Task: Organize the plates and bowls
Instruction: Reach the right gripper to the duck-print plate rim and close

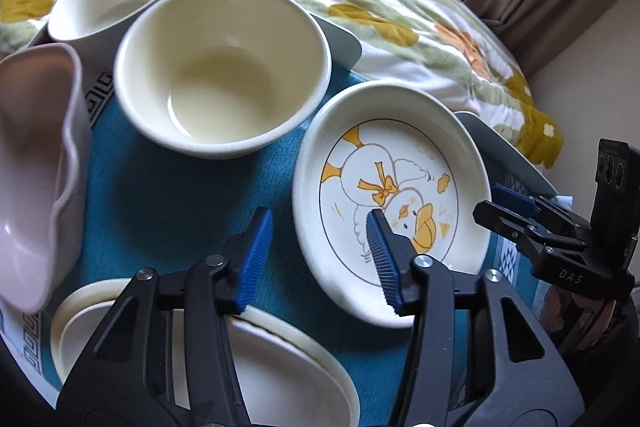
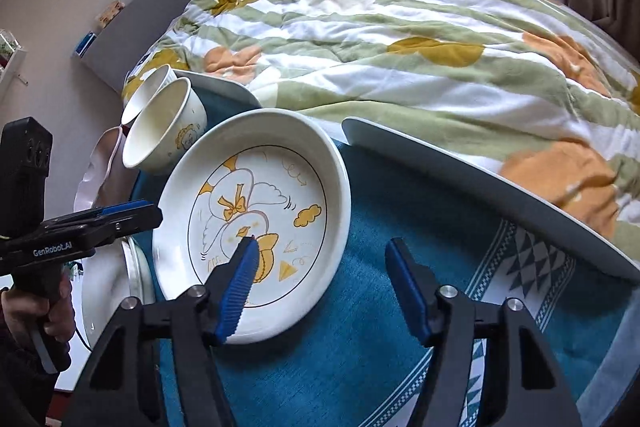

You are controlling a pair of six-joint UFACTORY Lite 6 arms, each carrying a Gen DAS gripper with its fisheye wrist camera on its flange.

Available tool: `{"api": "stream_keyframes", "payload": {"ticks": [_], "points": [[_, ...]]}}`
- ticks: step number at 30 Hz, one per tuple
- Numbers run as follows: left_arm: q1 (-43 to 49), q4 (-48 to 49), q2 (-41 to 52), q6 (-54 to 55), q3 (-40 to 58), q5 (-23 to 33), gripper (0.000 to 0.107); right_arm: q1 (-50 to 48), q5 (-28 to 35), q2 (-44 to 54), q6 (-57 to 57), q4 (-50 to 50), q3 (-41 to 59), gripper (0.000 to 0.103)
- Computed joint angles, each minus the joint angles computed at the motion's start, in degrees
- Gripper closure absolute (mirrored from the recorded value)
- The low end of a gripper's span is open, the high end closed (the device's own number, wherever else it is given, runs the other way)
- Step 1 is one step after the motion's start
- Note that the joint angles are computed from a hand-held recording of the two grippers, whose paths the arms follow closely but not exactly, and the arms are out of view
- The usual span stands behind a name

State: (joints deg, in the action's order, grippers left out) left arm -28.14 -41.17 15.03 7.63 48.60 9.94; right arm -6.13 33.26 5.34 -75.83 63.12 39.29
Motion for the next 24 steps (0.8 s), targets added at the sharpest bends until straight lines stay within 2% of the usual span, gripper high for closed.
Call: {"api": "stream_keyframes", "payload": {"ticks": [2,5,7,10,12,16,24], "points": [[-0.36,4.46,2.29,-4.50,1.92,0.14,0.072,0.16,0.45,2.57,-1.89,1.15,1.38,0.056],[-0.40,5.09,3.95,-5.46,3.18,0.36,0.081,0.43,0.85,5.05,-3.10,1.82,2.71,0.068],[-0.59,9.70,4.61,-10.21,3.71,0.36,0.086,0.41,0.75,5.80,-3.88,2.23,3.04,0.070],[-1.00,20.69,5.61,-21.40,4.61,0.65,0.095,0.07,1.14,6.46,-4.53,2.22,3.36,0.084],[-0.88,23.06,6.15,-23.72,4.93,0.85,0.097,0.26,0.32,6.67,-4.57,2.13,3.39,0.089],[-1.98,33.31,6.45,-34.63,5.60,1.38,0.097,0.48,-0.13,6.62,-5.01,2.84,3.17,0.090],[-3.03,36.08,5.42,-37.83,6.79,4.10,0.097,-0.19,0.21,5.45,-3.30,1.65,3.15,0.090]]}}
